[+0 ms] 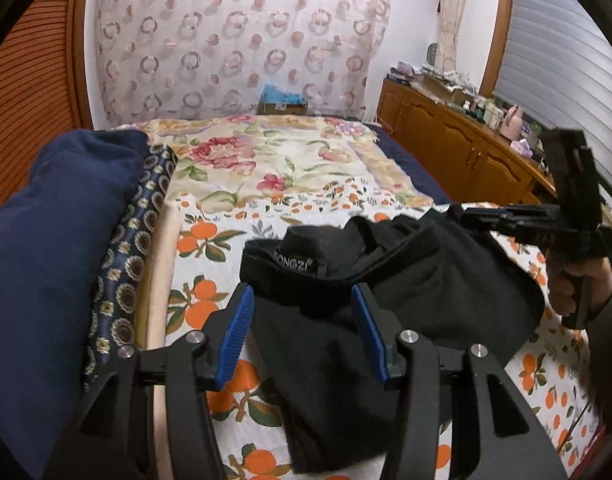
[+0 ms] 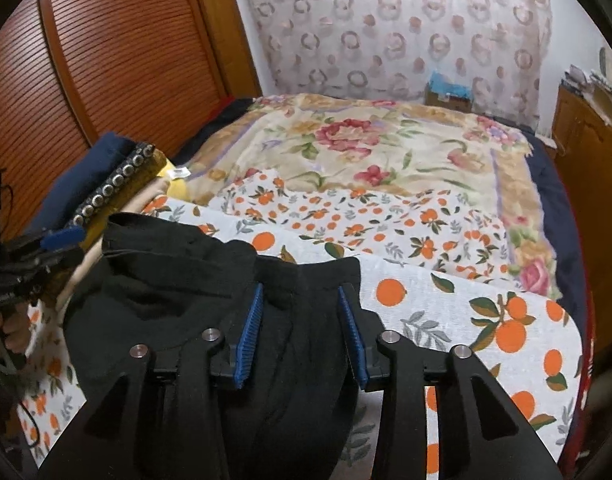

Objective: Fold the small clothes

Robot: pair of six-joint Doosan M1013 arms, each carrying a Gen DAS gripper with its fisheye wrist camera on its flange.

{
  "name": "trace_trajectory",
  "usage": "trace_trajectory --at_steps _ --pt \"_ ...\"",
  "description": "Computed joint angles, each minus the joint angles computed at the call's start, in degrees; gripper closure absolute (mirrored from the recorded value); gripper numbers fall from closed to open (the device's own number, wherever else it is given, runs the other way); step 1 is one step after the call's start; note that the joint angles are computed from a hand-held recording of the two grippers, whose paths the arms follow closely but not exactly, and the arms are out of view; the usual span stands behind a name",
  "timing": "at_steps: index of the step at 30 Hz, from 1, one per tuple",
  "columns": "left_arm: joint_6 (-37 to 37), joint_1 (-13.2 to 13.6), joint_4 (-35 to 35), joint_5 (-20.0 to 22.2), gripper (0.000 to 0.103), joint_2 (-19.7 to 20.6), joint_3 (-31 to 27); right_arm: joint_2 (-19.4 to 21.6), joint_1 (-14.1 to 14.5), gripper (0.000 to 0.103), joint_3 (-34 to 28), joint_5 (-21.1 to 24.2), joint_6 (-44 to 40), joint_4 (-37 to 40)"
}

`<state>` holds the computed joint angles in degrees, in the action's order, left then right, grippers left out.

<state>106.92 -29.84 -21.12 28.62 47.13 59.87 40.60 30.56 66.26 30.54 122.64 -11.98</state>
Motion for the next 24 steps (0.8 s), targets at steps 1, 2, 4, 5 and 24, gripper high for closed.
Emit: trace_trajectory --at_steps 1,2,4,5,24 --pt "-0.5 0.0 0.5 0.5 0.053 0.2 -0.4 0.0 -0.2 0.088 0.0 -0.4 -3.0 2.8" --pt "-0.7 -0.1 0.8 0.7 0.053 0.3 -0.5 0.0 -0.4 0.093 0.2 -1.1 -5.3 5.3" --pt "-1.6 -0.3 2.0 0.9 0.053 0.7 -1.0 -0.2 -0.4 0.098 0.4 -2.0 -5.7 5.6" --pt "-2.1 -0.3 2.6 0.9 0.053 0.9 -1.3 -0.4 -0.3 0.099 0.8 -2.6 -4.4 4.1" --pt "-18.6 -1.0 19.9 5.1 0.053 6.8 -11.3 -2.3 1.7 0.074 2.8 2.9 16.9 -17.4"
